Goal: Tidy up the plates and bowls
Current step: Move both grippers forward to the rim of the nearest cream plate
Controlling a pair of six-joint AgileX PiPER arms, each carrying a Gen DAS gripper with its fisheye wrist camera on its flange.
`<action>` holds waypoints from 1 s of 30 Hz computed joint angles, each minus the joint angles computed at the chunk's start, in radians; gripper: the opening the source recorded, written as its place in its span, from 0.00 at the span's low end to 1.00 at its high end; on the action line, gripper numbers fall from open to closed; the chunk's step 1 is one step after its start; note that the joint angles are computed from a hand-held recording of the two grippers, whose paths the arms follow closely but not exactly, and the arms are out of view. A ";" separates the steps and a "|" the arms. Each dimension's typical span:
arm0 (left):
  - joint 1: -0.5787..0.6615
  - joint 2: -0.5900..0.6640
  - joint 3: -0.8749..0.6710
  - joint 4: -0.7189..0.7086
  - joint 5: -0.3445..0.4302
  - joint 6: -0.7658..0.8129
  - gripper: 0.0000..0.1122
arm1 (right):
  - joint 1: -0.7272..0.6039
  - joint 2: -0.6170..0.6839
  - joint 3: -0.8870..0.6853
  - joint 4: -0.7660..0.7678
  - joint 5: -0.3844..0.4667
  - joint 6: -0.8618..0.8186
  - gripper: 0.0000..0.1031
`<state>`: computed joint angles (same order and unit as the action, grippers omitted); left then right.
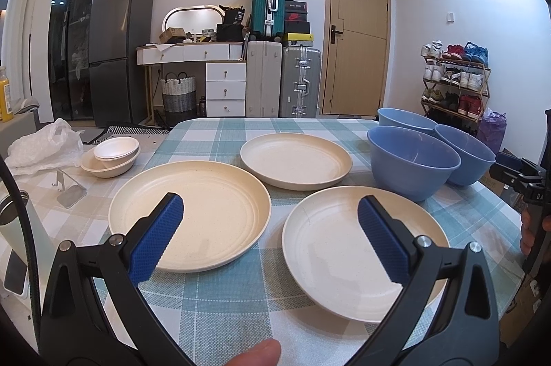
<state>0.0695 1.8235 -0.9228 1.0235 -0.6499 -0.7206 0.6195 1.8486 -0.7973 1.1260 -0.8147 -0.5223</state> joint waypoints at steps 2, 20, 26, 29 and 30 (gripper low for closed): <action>-0.008 -0.010 0.006 -0.010 0.010 0.001 0.90 | -0.003 0.002 -0.018 0.020 0.018 -0.028 1.00; 0.095 -0.156 -0.060 0.290 -0.001 -0.399 0.90 | 0.016 -0.046 -0.269 0.249 0.201 -0.389 1.00; 0.113 -0.229 -0.111 0.485 0.092 -0.639 0.90 | 0.015 -0.027 -0.393 0.367 0.238 -0.534 1.00; 0.121 -0.245 -0.149 0.619 0.117 -0.788 0.90 | 0.015 -0.001 -0.483 0.483 0.258 -0.673 1.00; 0.126 -0.238 -0.166 0.640 0.120 -0.812 0.90 | 0.012 0.007 -0.511 0.519 0.268 -0.717 1.00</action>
<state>0.1954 1.5851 -1.0888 1.6637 -0.5299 -1.5324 0.6312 1.8556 -1.3081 1.6450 -0.5465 -1.2397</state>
